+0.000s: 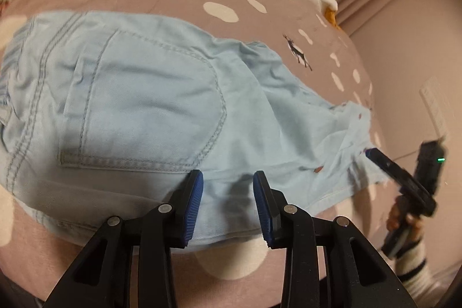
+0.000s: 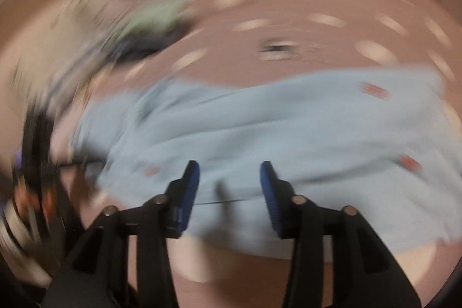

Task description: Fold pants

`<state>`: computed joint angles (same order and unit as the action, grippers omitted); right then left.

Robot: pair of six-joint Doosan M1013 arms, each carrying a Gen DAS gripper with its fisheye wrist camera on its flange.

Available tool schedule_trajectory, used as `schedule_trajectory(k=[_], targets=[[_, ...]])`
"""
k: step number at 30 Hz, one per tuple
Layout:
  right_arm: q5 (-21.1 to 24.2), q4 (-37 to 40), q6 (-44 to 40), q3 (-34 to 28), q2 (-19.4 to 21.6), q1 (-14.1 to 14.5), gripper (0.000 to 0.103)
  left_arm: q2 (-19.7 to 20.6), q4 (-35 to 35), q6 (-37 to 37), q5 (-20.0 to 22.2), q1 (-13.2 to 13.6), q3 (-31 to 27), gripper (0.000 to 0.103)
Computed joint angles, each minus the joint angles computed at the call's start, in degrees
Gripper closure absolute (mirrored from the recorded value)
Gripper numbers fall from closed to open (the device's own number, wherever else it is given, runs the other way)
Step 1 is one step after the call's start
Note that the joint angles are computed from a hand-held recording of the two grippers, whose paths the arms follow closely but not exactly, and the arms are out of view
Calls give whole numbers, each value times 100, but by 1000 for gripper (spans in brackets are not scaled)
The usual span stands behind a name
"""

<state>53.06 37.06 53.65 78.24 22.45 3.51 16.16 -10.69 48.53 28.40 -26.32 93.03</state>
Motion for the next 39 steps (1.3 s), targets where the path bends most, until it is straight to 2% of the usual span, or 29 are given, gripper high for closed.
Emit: schedule_trajectory(k=[4,7,9,12,14,15,16,17,20,26,30,32,33,35,37,39], targets=[[-520,-613,2268,-188,185,-474,56,-11,-15,-24,87,4,-18,69],[-552,-511,3342,-497,485,-792,58,42,142,-145,259,-32,-154,69],[-504,-706,3987,-733,650,-864,58,68,139,-187,308,-31,-200,69],[-368,-717,4474,-1029,875,-848,59,88,166,-233,366,-30,-235,68],[-399,-944,4563,-1115,913,-800,59,108,217,-265,417,-35,-272,68],[-399,-1020,4559,-1155,935,-777,69,118,239,-273,445,-35,-293,68],[-448,-1054,4523,-1165,934,-758,97,130,254,-287,465,-39,-312,68],[-482,-898,4399,-1135,928,-784,99,137,249,-276,483,-35,-327,68],[-716,-256,4182,-881,853,-908,99,145,232,-231,512,-29,-345,68],[-1253,802,3251,-428,289,-988,99,187,81,-53,673,6,-440,67],[-1294,699,3173,-135,-163,-1066,99,198,-106,104,685,42,-450,67],[-1320,344,3369,-22,-250,-1056,99,212,-218,319,802,60,-490,67],[-1261,-91,3662,5,-249,-1048,99,224,-229,423,885,62,-524,67],[-804,-570,4367,40,-113,-1109,99,251,-263,629,1064,69,-594,67],[-598,-669,4712,127,-24,-1181,99,242,-447,803,1112,115,-582,67],[-679,-365,4566,262,20,-1255,100,210,-773,917,1045,189,-506,67]])
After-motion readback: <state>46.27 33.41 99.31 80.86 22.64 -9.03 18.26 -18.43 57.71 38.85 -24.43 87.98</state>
